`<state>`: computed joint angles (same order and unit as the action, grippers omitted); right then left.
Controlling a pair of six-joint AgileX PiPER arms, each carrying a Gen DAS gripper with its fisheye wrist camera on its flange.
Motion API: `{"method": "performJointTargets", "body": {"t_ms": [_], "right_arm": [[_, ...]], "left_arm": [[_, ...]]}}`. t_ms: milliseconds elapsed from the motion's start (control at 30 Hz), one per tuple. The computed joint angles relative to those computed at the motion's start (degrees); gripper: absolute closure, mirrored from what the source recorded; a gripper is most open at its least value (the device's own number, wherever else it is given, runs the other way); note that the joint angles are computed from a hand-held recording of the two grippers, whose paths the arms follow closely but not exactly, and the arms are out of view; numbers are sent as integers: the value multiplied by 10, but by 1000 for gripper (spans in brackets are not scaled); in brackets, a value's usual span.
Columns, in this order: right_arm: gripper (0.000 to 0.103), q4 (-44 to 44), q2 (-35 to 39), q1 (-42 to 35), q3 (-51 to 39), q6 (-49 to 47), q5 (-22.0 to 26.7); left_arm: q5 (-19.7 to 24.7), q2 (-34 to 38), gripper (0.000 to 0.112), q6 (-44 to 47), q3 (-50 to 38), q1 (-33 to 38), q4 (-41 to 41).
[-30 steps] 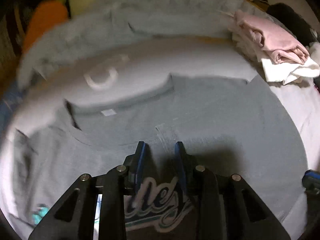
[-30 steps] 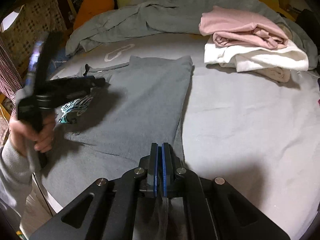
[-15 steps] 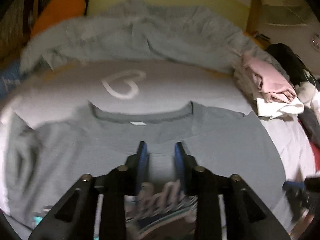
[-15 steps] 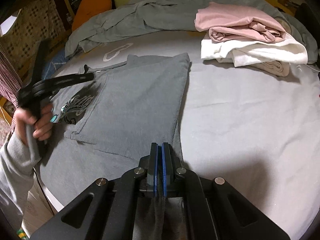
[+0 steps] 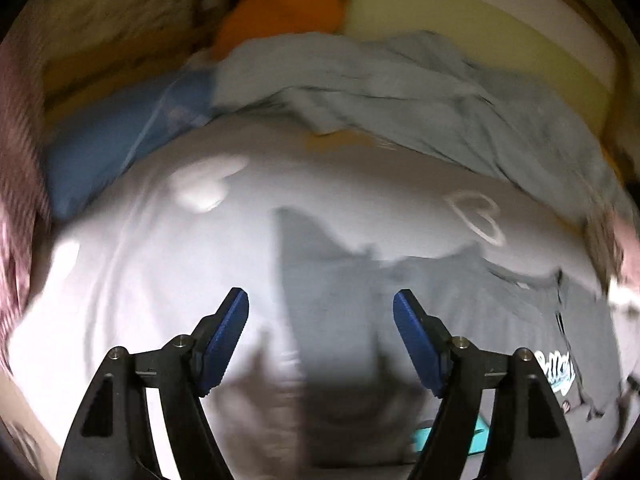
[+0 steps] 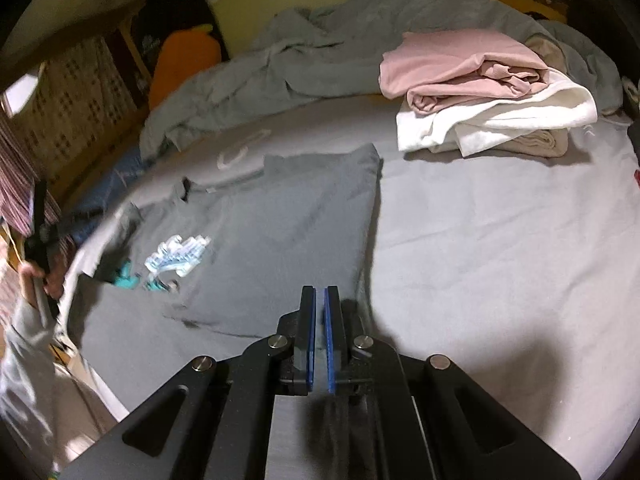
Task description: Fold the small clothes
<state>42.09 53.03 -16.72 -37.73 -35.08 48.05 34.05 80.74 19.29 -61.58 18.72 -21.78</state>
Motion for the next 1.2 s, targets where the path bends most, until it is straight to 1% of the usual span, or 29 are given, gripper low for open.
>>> {"method": "performJointTargets", "body": {"t_ms": [67,133,200,233,267,367,433,500,567,600,633,667,733,833,867,900,1000,1067,1100,1133,1167,1200], "right_arm": [[99,-21,-6,25,0,23,-19],[99,-42,-1,49,2,44,-40],[98,-57,9,64,5,59,-50],[98,-60,12,66,8,61,-52],[98,-60,17,65,9,60,-50],[98,-44,22,55,13,45,-42],[98,-46,22,57,14,44,-44],[98,-52,23,62,17,48,-52],[98,-59,23,71,20,55,-60],[98,-64,22,76,20,61,-64],[98,-72,21,83,21,65,-69],[98,-85,19,92,22,76,-78],[98,-105,18,109,21,97,-90],[98,-148,16,140,20,149,-114],[98,-164,15,151,20,166,-119],[98,-180,14,161,21,182,-125],[98,-233,9,193,26,235,-144],[98,-257,6,207,29,261,-150],[98,-258,4,208,30,263,-150],[98,-246,5,203,29,250,-149],[98,-242,5,201,29,245,-148],[98,-241,3,201,29,245,-148]], "left_arm": [[59,30,39,90,-12,77,-115],[171,89,39,173,-45,148,-229],[284,166,39,214,-67,197,-328],[316,196,39,211,-79,207,-350],[328,215,39,203,-86,203,-357],[293,218,41,210,-87,170,-353],[281,225,41,208,-97,149,-352],[262,239,51,198,-118,129,-340],[227,251,77,173,-138,107,-307],[208,252,82,162,-141,96,-289],[198,247,100,161,-138,98,-274],[182,238,105,156,-132,92,-261],[150,203,105,176,-103,95,-269],[63,122,105,166,-55,90,-234],[43,100,105,153,-44,93,-212],[41,91,105,137,-41,101,-196],[68,100,104,75,-44,126,-134],[62,102,99,61,-34,127,-104],[56,101,98,51,-31,126,-84],[49,100,90,49,-28,130,-78],[42,95,78,64,-22,143,-95],[44,90,73,88,-17,160,-127]]}}
